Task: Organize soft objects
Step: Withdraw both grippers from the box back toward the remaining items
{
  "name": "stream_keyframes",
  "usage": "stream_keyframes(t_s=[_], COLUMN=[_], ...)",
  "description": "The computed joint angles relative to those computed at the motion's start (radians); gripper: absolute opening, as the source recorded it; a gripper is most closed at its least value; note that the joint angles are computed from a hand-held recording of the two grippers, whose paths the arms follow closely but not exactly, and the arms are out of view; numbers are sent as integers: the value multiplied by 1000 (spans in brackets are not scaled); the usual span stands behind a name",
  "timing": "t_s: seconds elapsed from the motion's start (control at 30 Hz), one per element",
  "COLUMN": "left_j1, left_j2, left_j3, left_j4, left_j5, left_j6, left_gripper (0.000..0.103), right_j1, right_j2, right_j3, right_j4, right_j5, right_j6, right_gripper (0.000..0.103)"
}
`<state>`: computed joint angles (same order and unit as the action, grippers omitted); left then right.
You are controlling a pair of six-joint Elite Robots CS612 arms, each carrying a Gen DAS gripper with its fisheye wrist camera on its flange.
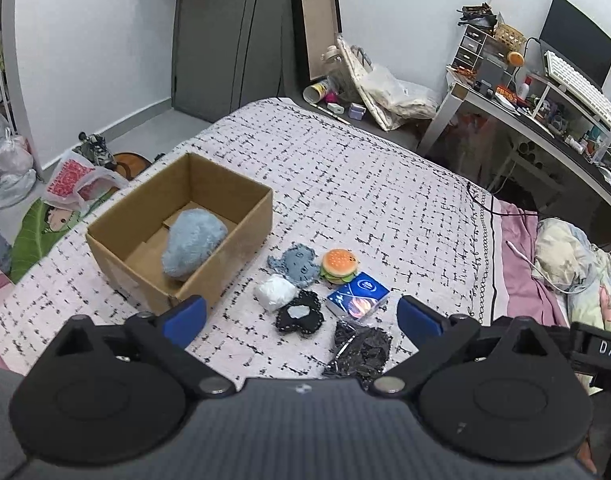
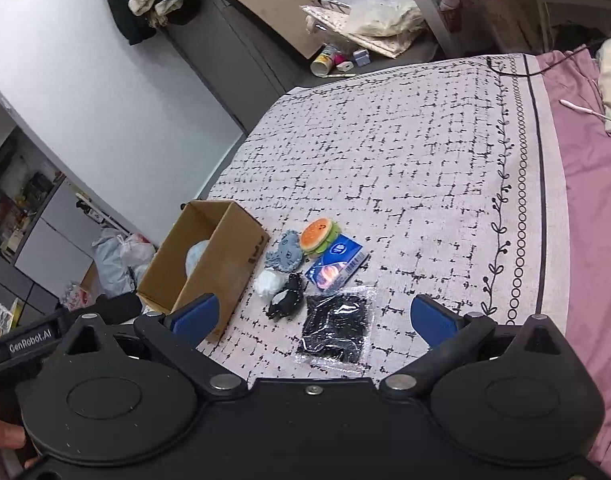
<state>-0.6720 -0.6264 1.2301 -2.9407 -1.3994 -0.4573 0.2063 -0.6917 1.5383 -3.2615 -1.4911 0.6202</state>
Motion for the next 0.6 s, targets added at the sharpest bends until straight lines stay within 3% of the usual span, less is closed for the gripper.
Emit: stream_keyframes(t_s=[0.23, 0.6], left_j1=[0, 7], left_j2=[25, 68], left_j3=[-18, -73], left_j4=[1, 59], left_j5=[-30, -97], left_j6=[-6, -51], left_gripper=[98, 81], right_j1=[-2, -4], right_j2=[3, 10], right_j3=[-7, -19], right_j4=[28, 63], right_j5=[-15, -23], right_j6=[16, 34], right_gripper=[103, 102])
